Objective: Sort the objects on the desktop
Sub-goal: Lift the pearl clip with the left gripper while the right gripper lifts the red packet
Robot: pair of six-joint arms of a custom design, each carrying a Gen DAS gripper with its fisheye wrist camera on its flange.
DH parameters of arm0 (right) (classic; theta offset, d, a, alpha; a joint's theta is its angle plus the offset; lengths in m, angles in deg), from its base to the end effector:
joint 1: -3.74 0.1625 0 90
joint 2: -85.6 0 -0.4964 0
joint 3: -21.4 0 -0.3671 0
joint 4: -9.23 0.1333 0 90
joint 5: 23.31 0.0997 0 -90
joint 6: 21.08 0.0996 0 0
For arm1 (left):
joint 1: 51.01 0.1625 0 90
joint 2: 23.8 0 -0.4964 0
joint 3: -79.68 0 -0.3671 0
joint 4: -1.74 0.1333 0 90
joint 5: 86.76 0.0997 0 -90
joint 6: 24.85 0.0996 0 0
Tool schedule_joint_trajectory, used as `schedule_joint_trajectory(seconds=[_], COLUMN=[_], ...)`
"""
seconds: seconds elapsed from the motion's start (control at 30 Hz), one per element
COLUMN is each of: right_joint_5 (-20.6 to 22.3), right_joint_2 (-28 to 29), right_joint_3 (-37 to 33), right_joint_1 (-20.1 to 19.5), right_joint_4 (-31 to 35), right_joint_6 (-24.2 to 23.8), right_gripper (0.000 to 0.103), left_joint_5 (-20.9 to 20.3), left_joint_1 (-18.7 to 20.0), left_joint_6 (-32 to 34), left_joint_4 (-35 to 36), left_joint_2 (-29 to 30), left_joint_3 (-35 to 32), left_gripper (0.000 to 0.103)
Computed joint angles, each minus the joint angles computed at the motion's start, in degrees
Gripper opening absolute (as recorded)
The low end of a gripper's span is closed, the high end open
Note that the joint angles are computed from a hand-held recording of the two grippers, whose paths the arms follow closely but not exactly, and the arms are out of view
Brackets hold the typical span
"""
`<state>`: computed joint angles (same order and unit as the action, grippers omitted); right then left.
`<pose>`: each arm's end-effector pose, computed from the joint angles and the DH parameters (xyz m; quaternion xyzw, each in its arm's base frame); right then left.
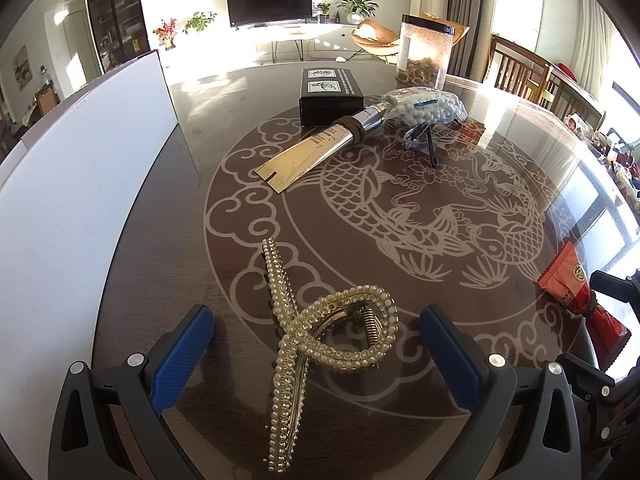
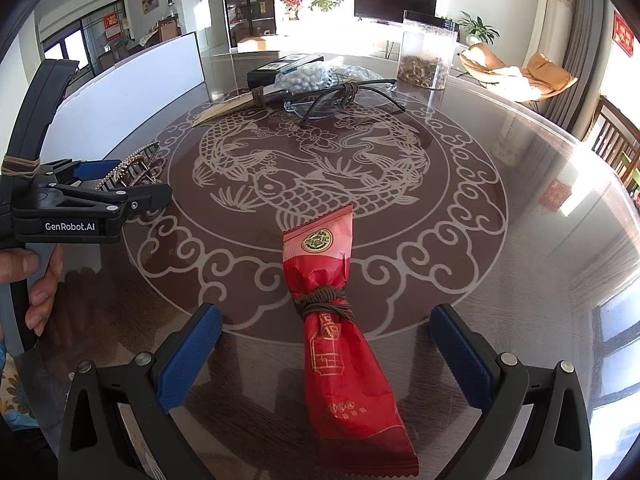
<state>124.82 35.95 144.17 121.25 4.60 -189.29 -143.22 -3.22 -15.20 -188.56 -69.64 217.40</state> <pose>0.2070 -0.2919 0.1040 0.0276 -0.8630 0.3141 0.3946 -0.1592 -0.4558 0.0842 0.3985 0.8680 -0.1481 0.2565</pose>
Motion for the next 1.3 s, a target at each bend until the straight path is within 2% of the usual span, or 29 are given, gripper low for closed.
schedule_joint_trajectory(seconds=[1.2, 1.23, 1.3], right_joint_5=[0.0, -0.7, -3.3], right_joint_2=[0.0, -0.2, -0.2], right_joint_3=[-0.1, -0.3, -2.1], right_joint_1=[0.0, -0.5, -1.3], right_joint_4=[0.0, 0.5, 7.4], right_joint_6=[-0.3, -1.1, 0.8], right_gripper=[0.103, 0.103, 0.103], left_joint_5=[-0.1, -0.8, -2.2], left_joint_1=[-0.1, 0.1, 0.5], left_joint_6=[-0.3, 0.3, 2.8], left_joint_4=[0.6, 1.7, 3.5], left_joint_2=[-0.2, -0.7, -1.8], left_joint_3=[0.0, -0.2, -0.1], left_gripper=[0.103, 0.103, 0.103])
